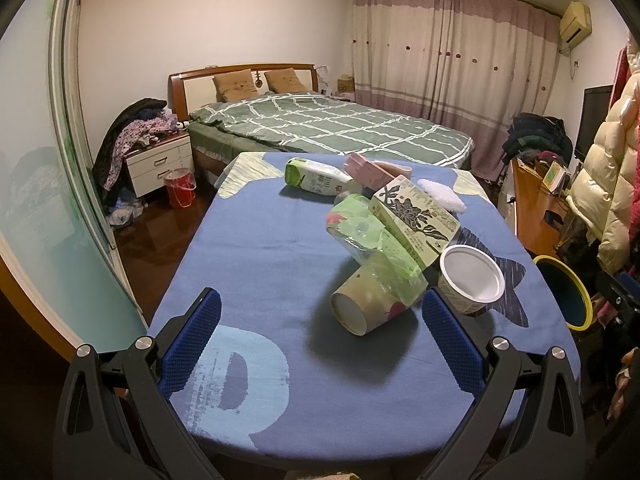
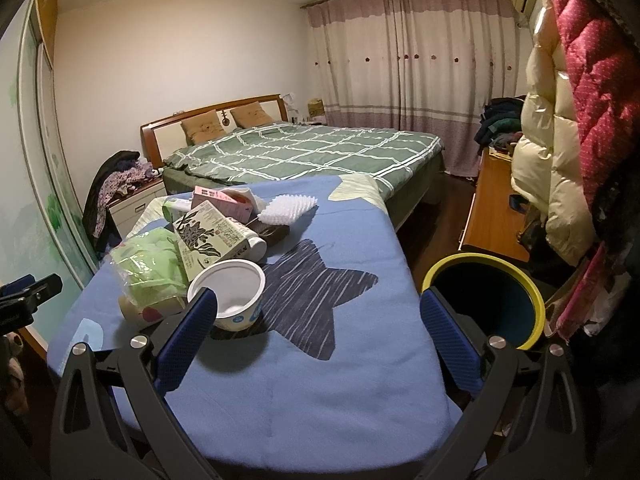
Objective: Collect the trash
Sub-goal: 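Grasp the green plastic bag with the right gripper and lift it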
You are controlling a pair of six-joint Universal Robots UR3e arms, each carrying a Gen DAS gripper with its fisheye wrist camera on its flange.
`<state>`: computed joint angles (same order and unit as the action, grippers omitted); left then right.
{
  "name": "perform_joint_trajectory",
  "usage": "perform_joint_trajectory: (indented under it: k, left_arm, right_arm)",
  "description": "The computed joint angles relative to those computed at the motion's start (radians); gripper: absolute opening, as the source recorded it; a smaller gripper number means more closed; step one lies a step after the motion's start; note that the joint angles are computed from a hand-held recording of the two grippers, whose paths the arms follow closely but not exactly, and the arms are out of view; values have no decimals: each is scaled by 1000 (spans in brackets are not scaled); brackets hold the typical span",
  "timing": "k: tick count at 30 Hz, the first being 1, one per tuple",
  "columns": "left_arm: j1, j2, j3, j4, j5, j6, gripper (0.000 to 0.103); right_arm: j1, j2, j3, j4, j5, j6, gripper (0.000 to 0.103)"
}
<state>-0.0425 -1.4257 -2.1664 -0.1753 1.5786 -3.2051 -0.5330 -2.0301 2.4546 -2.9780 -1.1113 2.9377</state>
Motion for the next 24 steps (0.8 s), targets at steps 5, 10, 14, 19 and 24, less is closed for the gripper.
perform_joint_trajectory:
  k: [5,10,14,19,24]
  left_arm:
    - [45,7,-4,2,-11,2,99]
    - [101,14,-19,15,-6,1,99]
    - [158,17,-30,31,-9,1,99]
    - [241,30,-51,45,-27,13,99]
    - [303,31,-64,52,-55,23,99]
  right_arm:
    - [119,126,-63,-70,-68,24,97]
    - [252,280,-153,-133,-119,36,97]
    - [389,442,-280,-148,-153,39,97]
    - [544,627,-467,-127,-195,35,97]
    - [686,810,-686,-72,-280,13,93]
